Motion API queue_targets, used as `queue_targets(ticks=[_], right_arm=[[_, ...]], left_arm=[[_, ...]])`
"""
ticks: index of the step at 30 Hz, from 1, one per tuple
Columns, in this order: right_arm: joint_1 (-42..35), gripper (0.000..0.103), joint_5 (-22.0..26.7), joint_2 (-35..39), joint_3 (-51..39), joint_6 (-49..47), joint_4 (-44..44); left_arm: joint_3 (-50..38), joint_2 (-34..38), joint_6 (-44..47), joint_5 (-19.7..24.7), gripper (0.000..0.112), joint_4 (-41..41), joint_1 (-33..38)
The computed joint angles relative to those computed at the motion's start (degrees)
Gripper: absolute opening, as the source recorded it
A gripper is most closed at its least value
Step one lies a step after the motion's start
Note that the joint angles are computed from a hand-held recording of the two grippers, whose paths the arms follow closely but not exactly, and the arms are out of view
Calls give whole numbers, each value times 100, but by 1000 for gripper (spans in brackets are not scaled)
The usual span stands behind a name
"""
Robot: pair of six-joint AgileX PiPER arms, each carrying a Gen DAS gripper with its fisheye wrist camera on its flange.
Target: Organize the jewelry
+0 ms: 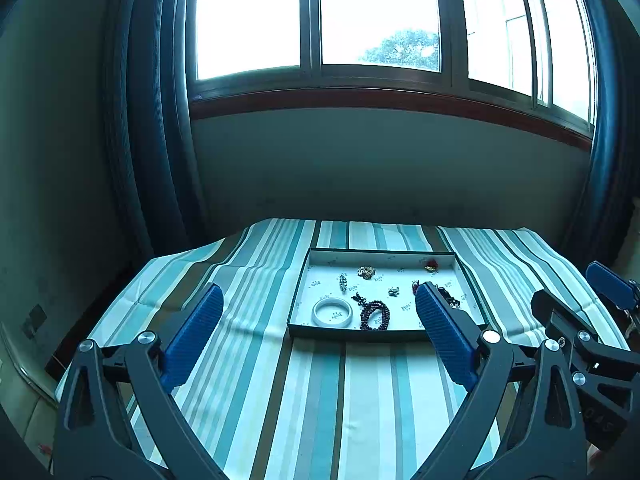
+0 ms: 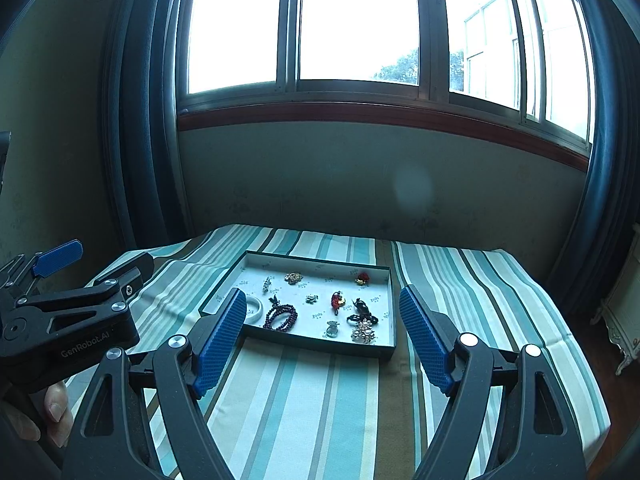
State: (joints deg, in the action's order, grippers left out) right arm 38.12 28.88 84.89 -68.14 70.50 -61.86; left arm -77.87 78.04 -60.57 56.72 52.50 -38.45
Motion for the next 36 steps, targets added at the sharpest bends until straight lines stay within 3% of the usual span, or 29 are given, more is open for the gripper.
queue_targets(ticks=[29,31,36], right_arm=[[22,78,18,-2,6,62,-57],[27,78,23,0,6,71,-66],[34,78,25,5,13,97,-86]], left_arm=[[-122,64,-3,71,97,130,-104],[-121,89,-58,148,101,243,-162],[-80,80,-9,-8,101,242,-131]])
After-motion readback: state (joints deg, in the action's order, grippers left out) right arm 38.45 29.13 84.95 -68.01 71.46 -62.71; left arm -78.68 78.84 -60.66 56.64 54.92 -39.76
